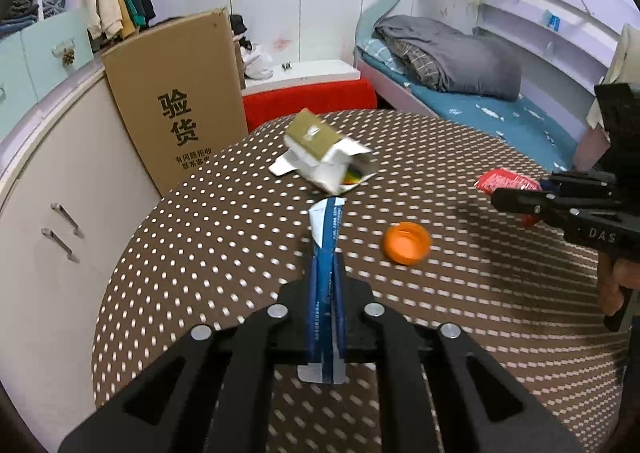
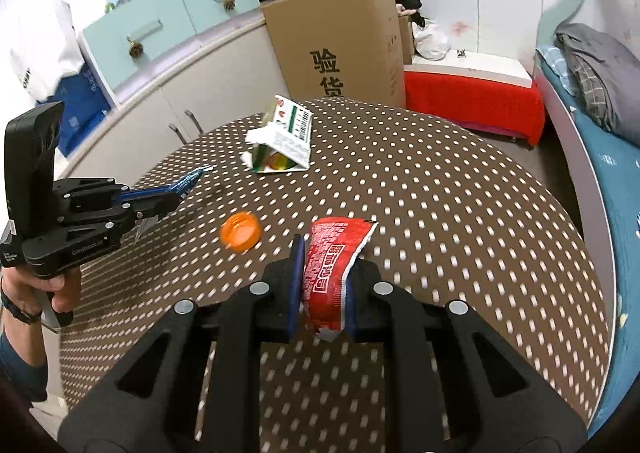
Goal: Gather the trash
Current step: 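Grasp the blue toothbrush with the left tool while the right tool grasps the red wrapper, then carry both items to the wastebasket and open both tools to drop them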
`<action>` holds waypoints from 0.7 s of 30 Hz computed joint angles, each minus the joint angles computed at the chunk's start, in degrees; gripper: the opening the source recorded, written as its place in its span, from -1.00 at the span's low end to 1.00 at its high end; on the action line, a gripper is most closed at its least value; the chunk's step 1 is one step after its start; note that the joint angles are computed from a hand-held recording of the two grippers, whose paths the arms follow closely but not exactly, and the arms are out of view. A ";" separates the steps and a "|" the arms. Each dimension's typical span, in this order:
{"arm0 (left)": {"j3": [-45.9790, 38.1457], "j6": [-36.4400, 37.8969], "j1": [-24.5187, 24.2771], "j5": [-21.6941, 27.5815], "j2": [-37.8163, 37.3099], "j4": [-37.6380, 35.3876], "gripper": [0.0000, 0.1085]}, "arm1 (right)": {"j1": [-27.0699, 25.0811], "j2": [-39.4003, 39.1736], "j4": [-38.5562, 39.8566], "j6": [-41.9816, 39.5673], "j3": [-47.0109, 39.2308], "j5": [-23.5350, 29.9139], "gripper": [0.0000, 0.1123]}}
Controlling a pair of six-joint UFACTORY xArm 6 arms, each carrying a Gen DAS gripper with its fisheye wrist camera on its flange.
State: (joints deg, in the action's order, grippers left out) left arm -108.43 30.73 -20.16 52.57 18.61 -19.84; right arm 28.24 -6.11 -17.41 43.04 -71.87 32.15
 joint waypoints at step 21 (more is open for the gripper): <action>10.30 -5.27 -14.80 -6.41 -13.41 -10.60 -0.87 | 0.67 -37.34 -17.81 18.57 20.66 10.04 -0.69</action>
State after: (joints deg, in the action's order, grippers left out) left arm -98.14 25.47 -34.96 46.16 5.20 -30.44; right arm 28.91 -43.45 -35.21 61.60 -51.22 42.19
